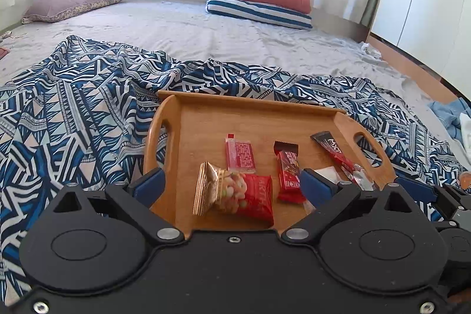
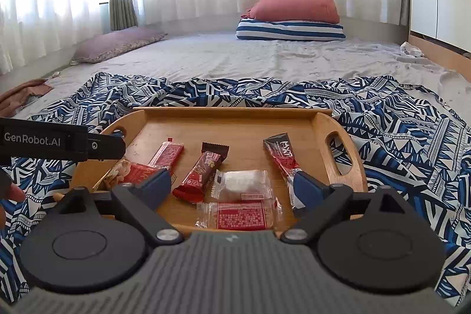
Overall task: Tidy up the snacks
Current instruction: 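Lift both open tools off the tray and move back over the pile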
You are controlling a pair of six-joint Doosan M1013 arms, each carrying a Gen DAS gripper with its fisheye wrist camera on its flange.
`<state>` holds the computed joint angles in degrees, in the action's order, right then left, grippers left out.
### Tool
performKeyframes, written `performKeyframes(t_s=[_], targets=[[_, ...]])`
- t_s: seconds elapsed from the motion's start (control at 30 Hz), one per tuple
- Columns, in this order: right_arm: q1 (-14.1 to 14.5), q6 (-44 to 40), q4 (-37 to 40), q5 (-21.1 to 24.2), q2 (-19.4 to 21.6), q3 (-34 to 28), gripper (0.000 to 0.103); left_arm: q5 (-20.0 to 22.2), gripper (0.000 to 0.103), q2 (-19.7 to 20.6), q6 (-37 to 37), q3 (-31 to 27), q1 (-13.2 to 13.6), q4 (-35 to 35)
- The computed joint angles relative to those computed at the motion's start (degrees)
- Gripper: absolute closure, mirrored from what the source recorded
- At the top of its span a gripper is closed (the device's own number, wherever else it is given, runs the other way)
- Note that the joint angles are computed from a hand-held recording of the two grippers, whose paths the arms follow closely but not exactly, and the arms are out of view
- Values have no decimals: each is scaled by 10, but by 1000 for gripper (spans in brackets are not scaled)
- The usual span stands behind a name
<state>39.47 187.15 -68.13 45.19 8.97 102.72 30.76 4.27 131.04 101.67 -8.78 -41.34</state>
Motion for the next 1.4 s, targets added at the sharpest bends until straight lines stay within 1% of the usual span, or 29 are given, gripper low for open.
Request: performKeyframes(t_s=[0.17,0.43,0.57,0.67,0.77,1.0,1.27,1.4], targets=[[16,7,-12,4,-8,10,1,-4,2,-20,40,26,8,-27],[39,11,-20,24,-13,23,0,-5,2,-48,79,63,17,-41],[49,16,-19,31,-14,31,0,-19,1,-62,98,79,18,-40],[56,17,-17,37,-14,36,0,-26,1,-67,115,90,21,-55],[62,17,-14,42,-14,41,0,-20,1,-64,94,94,24,-37],[71,16,-9,48,-9,46,0,-31,0,-62,66,106,22,3],[75,4,-7,45,2,47,0,-43,0,-56,59,114,17,16],[74,-3,-3,42,8,44,0,-51,0,-50,39,114,12,35]])
